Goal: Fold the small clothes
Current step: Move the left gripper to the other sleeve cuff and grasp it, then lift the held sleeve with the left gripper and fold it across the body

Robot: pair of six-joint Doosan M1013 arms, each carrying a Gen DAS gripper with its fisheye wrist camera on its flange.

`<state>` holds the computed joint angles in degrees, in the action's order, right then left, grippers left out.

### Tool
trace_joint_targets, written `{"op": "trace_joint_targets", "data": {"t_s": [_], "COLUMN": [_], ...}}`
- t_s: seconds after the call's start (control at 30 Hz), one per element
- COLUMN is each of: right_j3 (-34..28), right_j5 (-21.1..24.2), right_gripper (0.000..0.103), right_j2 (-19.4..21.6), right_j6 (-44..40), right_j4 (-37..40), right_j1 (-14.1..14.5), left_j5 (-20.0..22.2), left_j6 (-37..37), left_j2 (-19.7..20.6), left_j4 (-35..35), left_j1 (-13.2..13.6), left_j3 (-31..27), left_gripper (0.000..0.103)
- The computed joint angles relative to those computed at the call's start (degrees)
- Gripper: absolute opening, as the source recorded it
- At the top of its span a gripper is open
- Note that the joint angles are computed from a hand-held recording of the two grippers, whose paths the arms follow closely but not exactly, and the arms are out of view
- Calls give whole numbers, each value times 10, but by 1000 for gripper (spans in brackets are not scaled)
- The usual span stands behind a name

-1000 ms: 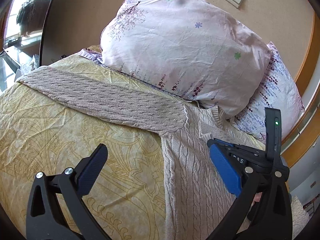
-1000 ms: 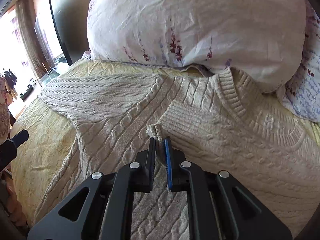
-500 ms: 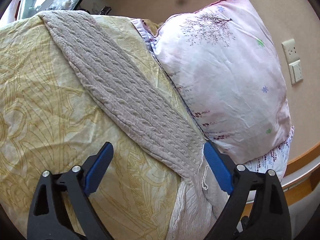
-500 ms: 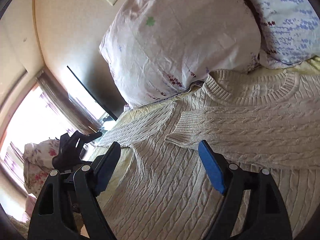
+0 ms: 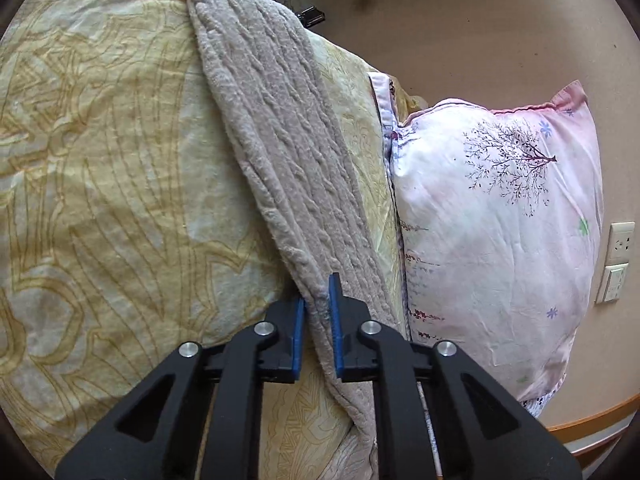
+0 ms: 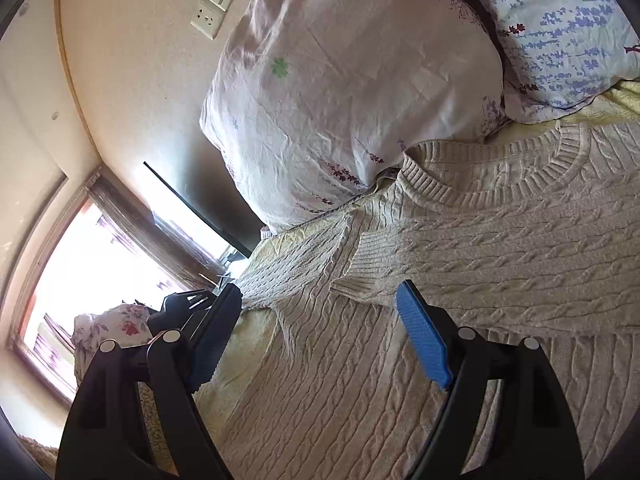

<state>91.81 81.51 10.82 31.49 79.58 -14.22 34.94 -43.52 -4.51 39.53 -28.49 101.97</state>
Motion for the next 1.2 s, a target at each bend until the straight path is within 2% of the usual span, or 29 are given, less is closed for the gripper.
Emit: {"op": "trace_joint_targets", "data": {"t_s": [0.1,0.23,0.33,0.43,0.5,0.57,0.63,0.67,0.7,0.77,0.87,0.97,1.07,1.13,1.2], "right_j3": [1,11,17,18,16,14,11,10,9,8,7,6,6,7,8], "right_j5": [0,-19,-35,-41,-40,-42,-37,-35,-32,-27,-22,-16,-18,-25,-30], "right_gripper": [81,81,81,82,82,82,82,82,82,82,83,83,83,83,83], "right_j2": [-2,-10,-15,-15,-13,-11,-9,-8,-8,-8,-9,-9,-10,-12,-12], "right_j6": [-4,-16,-20,-15,-10,-3,3,5,5,5,3,3,-1,-4,-2], "right_j4": [9,28,41,48,46,38,34,33,31,27,24,22,15,12,12], "right_j1": [-3,-11,-16,-19,-21,-20,-20,-20,-19,-18,-17,-15,-13,-12,-12], "left_j5": [19,2,-59,-107,-122,-121,-86,-73,-60,-5,101,159,132,81,70], "left_j6": [-2,-14,-19,43,164,226,337,358,366,345,310,246,225,193,161], "left_j2": [8,26,43,73,94,108,114,114,109,93,68,43,31,26,28], "left_j4": [28,108,176,197,115,45,-68,-99,-121,-116,-86,-71,-92,-84,-66], "left_j1": [-11,-31,-43,-59,-67,-70,-70,-70,-69,-73,-77,-69,-43,-27,-15], "left_j3": [-13,-41,-64,-107,-137,-151,-162,-160,-154,-139,-124,-99,-77,-60,-56], "left_gripper": [9,8,1,1,1,1,4,16,35,50,50,50,50,50,50]}}
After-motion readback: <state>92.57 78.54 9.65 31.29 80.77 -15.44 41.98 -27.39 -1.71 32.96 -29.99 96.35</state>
